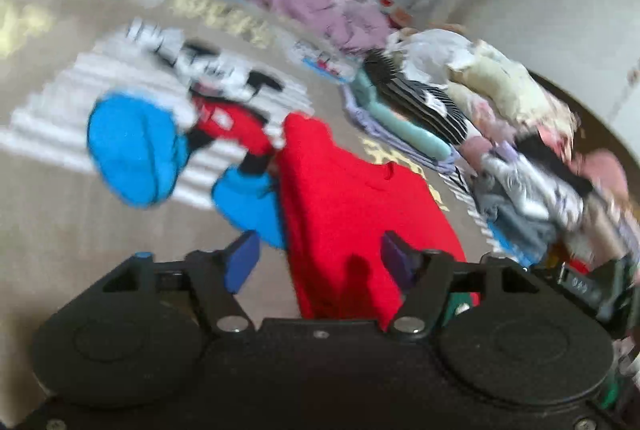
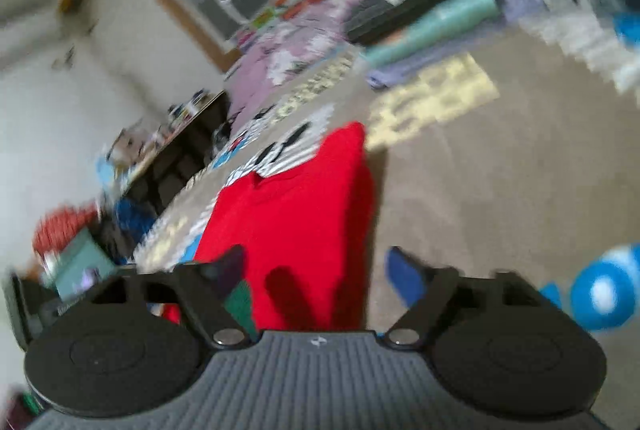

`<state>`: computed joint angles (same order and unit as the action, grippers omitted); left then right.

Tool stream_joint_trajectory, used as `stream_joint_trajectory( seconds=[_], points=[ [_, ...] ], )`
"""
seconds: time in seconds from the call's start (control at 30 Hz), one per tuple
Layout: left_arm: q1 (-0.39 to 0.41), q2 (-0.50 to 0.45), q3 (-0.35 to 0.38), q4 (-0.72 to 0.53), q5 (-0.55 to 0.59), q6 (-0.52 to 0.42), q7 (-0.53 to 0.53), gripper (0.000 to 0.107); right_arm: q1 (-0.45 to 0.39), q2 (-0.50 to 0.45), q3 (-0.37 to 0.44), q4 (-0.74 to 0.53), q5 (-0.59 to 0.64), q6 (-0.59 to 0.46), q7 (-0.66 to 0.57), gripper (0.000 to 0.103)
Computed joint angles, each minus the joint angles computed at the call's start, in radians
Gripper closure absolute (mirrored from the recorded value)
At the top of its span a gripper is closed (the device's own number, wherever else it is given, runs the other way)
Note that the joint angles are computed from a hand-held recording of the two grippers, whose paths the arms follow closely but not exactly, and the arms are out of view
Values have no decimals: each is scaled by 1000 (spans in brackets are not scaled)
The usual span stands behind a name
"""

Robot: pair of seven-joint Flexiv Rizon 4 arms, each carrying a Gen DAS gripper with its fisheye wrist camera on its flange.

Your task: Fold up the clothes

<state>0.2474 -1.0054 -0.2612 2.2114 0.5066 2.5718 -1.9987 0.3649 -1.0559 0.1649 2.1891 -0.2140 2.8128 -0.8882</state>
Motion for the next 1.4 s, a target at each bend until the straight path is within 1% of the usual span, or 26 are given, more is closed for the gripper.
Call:
stream_joint_trajectory(
  seconds=[0.03, 0.13, 0.23, 0.33, 0.43, 0.47, 0.5, 0.57, 0.63, 0.67, 0.7, 0.73, 0.77, 0.8, 0.83, 0.87, 0.9, 0.93, 1.07, 1.13, 1.2, 1.3, 1.4],
  points=[
    [17, -6, -16, -6, 11, -26, -19, 36, -16, -3, 5, -11, -27, -18, 24, 20],
    [25, 3, -38, -16, 29, -67, -27, 34, -10, 9, -11, -41, -53, -85, 27, 20],
    [54, -10, -78, -41, 52, -113, -54, 34, -27, 0, -11, -83, -94, -123, 39, 20],
    [94, -34, -128, -74, 76, -155, -90, 35, -57, -4, -13, -109, -169, -157, 49, 20],
    [117, -54, -174, -117, 92, -209, -113, 35, -77, -3, -10, -118, -218, -176, 51, 21],
    [114, -53, -182, -129, 89, -229, -111, 35, -81, -5, -6, -120, -222, -173, 52, 24],
    [99, -48, -178, -136, 76, -240, -100, 35, -85, -11, 0, -122, -226, -167, 55, 29],
    [74, -41, -170, -145, 54, -247, -78, 35, -89, -18, 4, -125, -239, -156, 56, 32],
    [71, -46, -172, -147, 48, -243, -67, 37, -112, -29, 10, -135, -292, -155, 79, 42],
    [76, -48, -175, -145, 47, -243, -67, 42, -132, -38, 15, -143, -332, -154, 101, 45],
    [91, -53, -185, -142, 57, -247, -70, 45, -139, -43, 15, -147, -355, -152, 112, 50],
    [113, -62, -203, -140, 77, -255, -75, 53, -137, -44, 13, -148, -362, -149, 113, 53],
    [134, -73, -222, -140, 96, -265, -79, 60, -134, -45, 11, -146, -364, -143, 111, 55],
    [152, -84, -240, -140, 113, -274, -82, 64, -129, -46, 9, -143, -361, -134, 103, 57],
    [164, -94, -251, -136, 123, -273, -81, 68, -123, -46, 7, -139, -358, -125, 96, 62],
    [173, -104, -258, -131, 129, -260, -81, 71, -126, -48, 9, -138, -364, -115, 97, 64],
    [181, -114, -264, -126, 136, -244, -84, 72, -135, -54, 13, -138, -382, -103, 108, 67],
    [177, -113, -258, -118, 134, -221, -81, 75, -143, -59, 16, -138, -393, -86, 117, 69],
    [138, -83, -238, -93, 130, -120, -96, 76, -149, -68, 28, -119, -394, 40, 125, 70],
    [122, -63, -232, -92, 138, -90, -121, 76, -130, -48, 15, -98, -368, 86, 100, 71],
    [104, -39, -228, -97, 143, -73, -146, 76, -127, -27, 5, -84, -357, 122, 99, 71],
    [76, -2, -241, -149, 143, -103, -196, 77, -139, 0, -14, -83, -357, 143, 123, 71],
    [58, 19, -267, -232, 163, -163, -250, 77, -171, 28, -38, -109, -377, 138, 170, 71]
  ],
)
